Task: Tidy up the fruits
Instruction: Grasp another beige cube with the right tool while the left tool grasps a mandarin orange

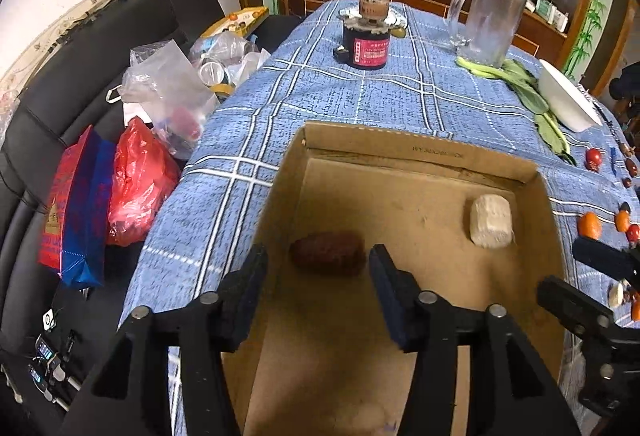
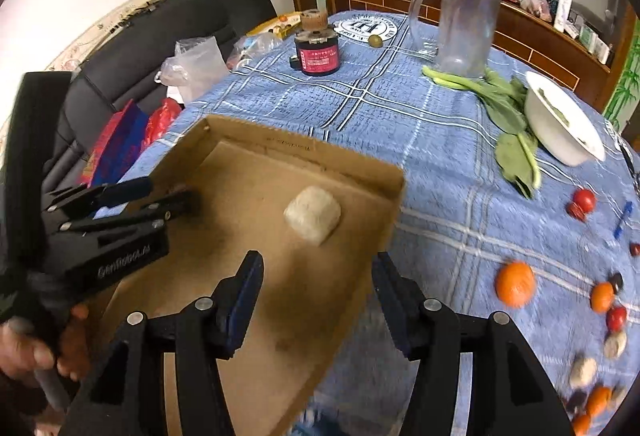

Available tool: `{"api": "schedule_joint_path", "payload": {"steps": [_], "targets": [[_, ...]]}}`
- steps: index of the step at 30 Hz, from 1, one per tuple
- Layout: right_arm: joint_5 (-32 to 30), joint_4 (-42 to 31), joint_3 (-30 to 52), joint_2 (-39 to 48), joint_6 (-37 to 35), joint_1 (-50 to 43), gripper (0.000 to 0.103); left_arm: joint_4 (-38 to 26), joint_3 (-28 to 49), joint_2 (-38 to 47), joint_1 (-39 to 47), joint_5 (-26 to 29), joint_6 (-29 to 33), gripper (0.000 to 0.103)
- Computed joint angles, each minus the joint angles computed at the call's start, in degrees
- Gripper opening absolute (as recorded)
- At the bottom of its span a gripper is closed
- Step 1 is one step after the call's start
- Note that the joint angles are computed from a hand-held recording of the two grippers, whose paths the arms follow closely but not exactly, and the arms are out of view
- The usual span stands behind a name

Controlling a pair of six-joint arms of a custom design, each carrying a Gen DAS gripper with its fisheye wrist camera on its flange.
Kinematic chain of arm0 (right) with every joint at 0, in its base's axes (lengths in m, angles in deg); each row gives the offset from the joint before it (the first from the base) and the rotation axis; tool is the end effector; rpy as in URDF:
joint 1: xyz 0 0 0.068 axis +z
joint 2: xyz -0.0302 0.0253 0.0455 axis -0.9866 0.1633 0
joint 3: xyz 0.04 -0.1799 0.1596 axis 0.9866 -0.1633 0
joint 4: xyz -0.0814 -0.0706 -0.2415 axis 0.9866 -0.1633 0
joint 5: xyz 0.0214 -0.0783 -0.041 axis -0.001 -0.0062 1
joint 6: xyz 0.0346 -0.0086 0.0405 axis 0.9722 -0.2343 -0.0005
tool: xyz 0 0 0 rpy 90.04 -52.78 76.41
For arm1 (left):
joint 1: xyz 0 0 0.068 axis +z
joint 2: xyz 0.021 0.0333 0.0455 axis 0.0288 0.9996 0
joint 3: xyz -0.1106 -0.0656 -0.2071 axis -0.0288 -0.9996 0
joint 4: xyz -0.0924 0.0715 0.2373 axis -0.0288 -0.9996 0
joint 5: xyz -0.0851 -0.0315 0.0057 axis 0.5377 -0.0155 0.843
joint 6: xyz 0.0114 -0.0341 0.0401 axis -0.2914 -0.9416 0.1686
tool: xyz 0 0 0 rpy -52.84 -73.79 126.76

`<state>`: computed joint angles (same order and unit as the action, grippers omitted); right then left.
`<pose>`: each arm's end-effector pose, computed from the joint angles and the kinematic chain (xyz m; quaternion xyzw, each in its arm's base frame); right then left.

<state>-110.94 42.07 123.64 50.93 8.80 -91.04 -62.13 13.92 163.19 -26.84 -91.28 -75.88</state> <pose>0.2853 -0.0372 0.0996 -0.1985 0.9330 0.1285 0.2713 0.2815 -0.1392 0.0909 -0.0645 0.9587 0.0318 0.2751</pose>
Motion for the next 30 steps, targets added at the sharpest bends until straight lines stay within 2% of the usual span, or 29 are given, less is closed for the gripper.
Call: {"api": "schedule_joint_path", "payload": {"steps": [3, 6, 8, 14, 17, 20, 25, 30], "targets": [[-2.4, -3.5, -3.6, -5.0, -3.4, -4.5, 0.061, -1.2, -3.3, -4.4, -2.7, -3.2, -2.3, 0.062], [-4.6, -7.8, -6.2, -8.4, -8.3, -10.4, 0.061, -6.3, -4.5, -7.6, -7.5, -8.5, -6.9, 0.075], [-5.7, -10.8, -7.2, -9.9, -12.4, -15.2, 0.061, -10.0, -4.8, -9.1, -11.8, -11.8, -10.4, 0.077], [-10.1, -19.3, -5.4, -7.6, -30.2, -35.1, 0.061, -16.9, -0.9, -8.4, -24.0, -14.4, -20.9, 0.078], [-10.7, -21.4, 0.7, -0.5, -37.9, -44.6, 0.061, -20.0, 5.7, -2.3, -30.5, -15.0, -25.9, 0.082], [-10.8, -23.0, 10.1, 8.1, -42.1, -52.1, 0.060, -22.5, 14.0, 5.7, -34.9, -13.6, -28.3, 0.082], [-10.6, -24.4, 29.7, 23.9, -41.4, -59.2, 0.061, -26.8, 28.8, 18.4, -39.5, -10.8, -29.7, 0.082], [-9.4, -25.6, 49.2, 37.8, -36.7, -59.9, 0.061, -32.5, 43.5, 28.8, -42.1, -8.9, -30.1, 0.081]]}}
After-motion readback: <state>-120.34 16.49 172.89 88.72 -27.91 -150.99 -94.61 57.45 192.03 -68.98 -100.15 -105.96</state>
